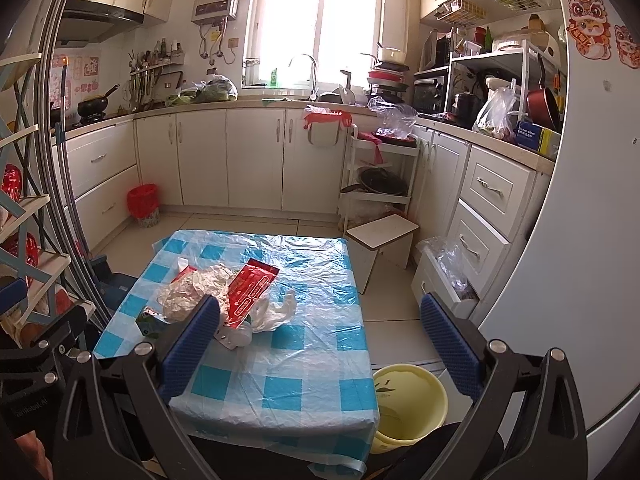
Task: Collect trash
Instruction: 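Approach the table with both tools open toward the trash pile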
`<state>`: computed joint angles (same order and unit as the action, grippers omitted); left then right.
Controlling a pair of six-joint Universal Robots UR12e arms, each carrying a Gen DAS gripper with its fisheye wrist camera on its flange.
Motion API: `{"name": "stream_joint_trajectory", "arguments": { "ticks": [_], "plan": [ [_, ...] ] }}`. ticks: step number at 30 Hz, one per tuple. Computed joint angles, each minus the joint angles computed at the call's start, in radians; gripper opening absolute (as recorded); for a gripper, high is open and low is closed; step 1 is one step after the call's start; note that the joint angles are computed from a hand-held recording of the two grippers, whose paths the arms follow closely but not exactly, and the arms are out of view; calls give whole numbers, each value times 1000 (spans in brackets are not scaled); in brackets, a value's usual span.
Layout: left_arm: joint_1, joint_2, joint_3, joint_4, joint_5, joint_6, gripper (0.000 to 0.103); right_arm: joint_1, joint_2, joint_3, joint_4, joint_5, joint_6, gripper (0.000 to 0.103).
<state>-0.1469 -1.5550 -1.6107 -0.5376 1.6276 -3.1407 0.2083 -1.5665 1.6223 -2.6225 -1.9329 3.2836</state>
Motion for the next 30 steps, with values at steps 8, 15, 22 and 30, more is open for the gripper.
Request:
{"name": "stream_joint_trajectory", "arguments": {
  "ticks": [8,15,22,30],
  "plan": [
    [-7,4,1,6,42,5,95,-2,-5,4,-14,6,9,96],
    [-3,4,1,-1,51,-1,95,4,1,0,-20,7,1,96],
    [2,2,1,-7,52,-10,95,8,2,3,-41,11,-6,96],
    [6,4,-1,-10,49,-14,95,13,2,3,-48,9,-8,96]
  ]
}}
